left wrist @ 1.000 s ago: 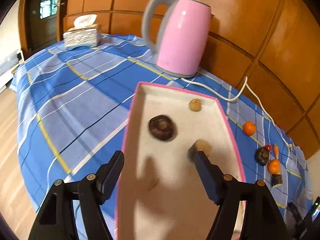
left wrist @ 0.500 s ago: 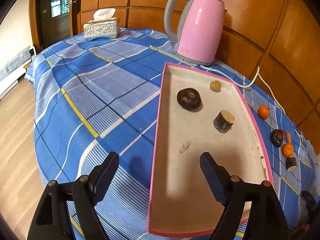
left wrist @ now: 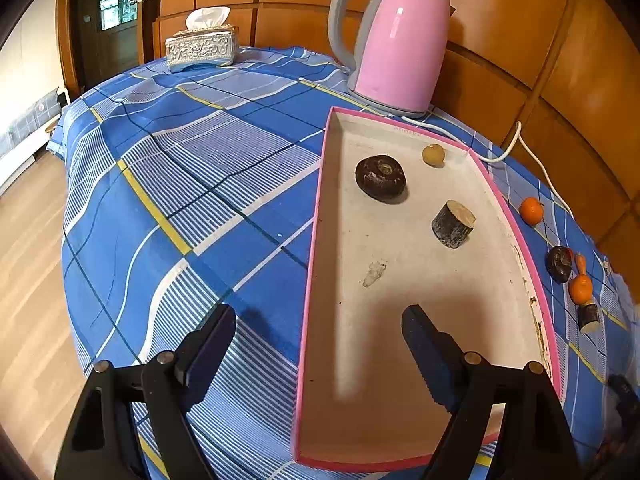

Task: Organize fruits
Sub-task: 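Reach the right gripper toward the orange carrot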

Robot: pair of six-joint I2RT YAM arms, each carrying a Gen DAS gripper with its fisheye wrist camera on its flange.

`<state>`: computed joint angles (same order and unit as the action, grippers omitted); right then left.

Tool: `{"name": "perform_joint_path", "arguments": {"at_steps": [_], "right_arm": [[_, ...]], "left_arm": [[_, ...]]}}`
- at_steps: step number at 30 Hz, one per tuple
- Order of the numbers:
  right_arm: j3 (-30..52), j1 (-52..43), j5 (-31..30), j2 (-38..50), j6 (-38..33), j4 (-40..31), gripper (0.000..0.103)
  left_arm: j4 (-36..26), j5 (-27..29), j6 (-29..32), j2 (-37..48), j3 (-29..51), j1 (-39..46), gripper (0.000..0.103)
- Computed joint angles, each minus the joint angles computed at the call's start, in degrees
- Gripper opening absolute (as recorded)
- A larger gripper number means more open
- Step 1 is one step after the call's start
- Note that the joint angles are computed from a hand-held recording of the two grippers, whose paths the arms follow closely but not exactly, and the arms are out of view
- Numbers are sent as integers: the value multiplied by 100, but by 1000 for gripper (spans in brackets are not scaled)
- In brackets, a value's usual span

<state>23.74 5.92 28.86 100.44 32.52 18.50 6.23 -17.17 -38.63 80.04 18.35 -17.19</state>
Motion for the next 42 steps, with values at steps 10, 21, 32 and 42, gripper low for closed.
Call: {"name": "perform_joint_path", "arguments": {"at_steps": [10,21,32,42], "right_arm": [[100,69,61,20,57,-162,73],[521,-153,-528,-203,-134,-903,71],[2874,726,-1608,599,-1471,-1805,64],[5620,772,-1838,2571,-2013,-3162,59]], "left_arm": [[99,37,6,-34,-85,-7,86],[188,113,13,21,-145,56,86],[275,188,134,90,-187,132,86],[300,224,214,187,-219,304,86]]}}
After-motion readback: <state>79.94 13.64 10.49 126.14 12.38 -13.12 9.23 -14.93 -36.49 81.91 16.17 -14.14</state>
